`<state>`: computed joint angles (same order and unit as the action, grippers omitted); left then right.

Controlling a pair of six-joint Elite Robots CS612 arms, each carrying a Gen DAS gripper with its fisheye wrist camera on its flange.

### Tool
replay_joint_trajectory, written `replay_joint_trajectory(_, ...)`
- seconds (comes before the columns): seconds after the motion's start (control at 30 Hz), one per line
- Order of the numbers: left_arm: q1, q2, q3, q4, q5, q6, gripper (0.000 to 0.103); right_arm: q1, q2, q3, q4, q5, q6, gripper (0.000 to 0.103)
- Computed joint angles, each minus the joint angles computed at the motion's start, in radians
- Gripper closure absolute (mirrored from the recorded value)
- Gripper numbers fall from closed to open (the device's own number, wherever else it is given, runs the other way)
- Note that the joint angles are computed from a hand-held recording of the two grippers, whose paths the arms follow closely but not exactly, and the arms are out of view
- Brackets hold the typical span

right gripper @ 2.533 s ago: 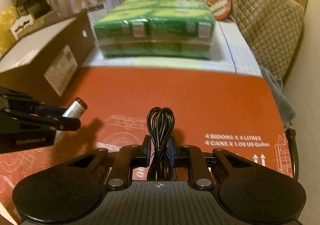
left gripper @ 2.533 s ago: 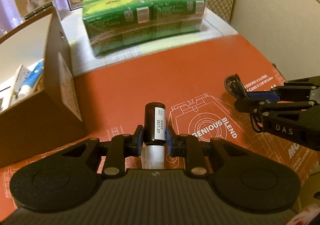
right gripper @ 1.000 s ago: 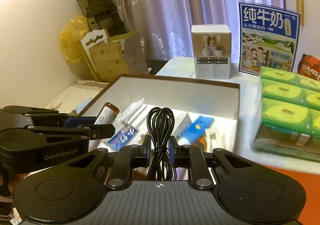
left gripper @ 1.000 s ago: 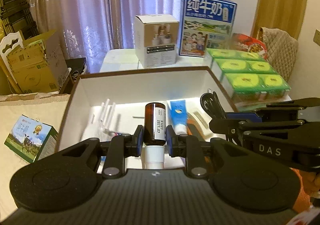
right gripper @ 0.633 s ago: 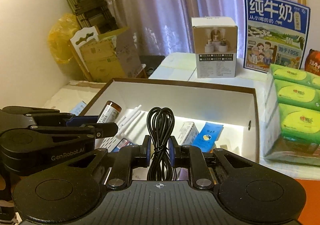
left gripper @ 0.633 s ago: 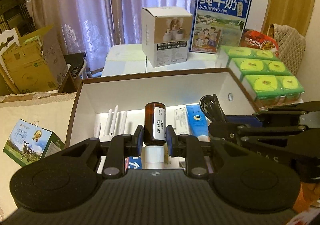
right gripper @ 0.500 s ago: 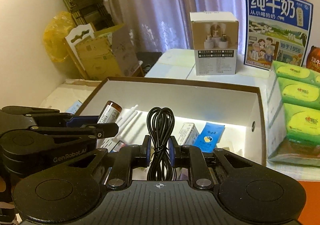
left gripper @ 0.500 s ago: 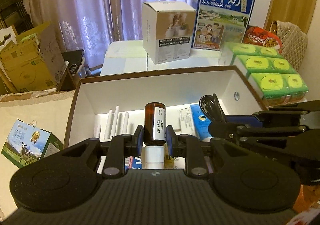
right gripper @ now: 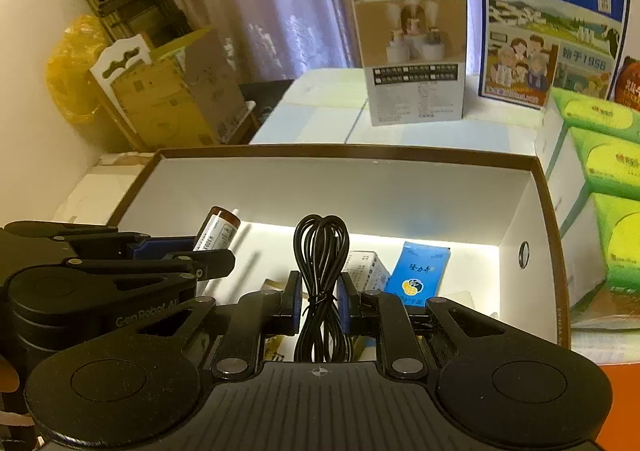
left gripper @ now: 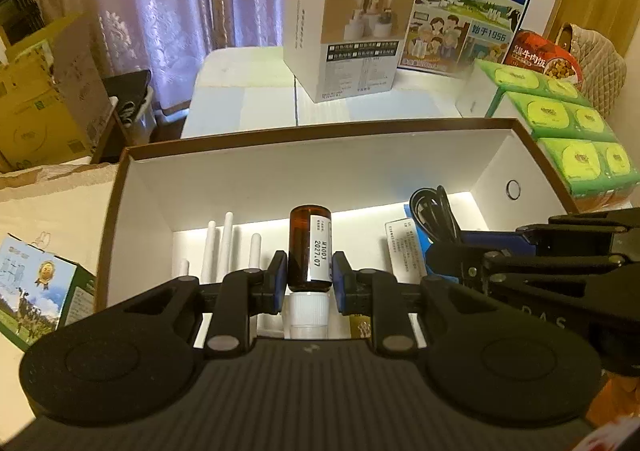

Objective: Organize rigid objects
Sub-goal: 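Lower the cable and dropper bottle into the brown box and open both grippers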

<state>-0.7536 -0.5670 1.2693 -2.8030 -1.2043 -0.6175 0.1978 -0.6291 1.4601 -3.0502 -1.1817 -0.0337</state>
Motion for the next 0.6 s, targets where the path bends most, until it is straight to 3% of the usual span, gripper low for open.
replay_joint_trajectory(0.33, 0.020, 0.024, -0.019, -0.025, -0.026, -0.010, 0.082, 0.011, 0.021, -0.046, 0.040, -0.039, 0.018, 0.089)
replay_joint_trajectory(0.4, 0.022, 0.021, -0.013, -0.036, -0.026, -0.019, 0.076, 0.013, 0.023, -0.051, 0.048, -0.041, 0.020, 0.089)
replay_joint_trajectory(0.6, 0.027, 0.010, 0.008, -0.037, -0.024, -0.039, 0.069, 0.014, 0.026, -0.058, 0.062, -0.033, 0.015, 0.089)
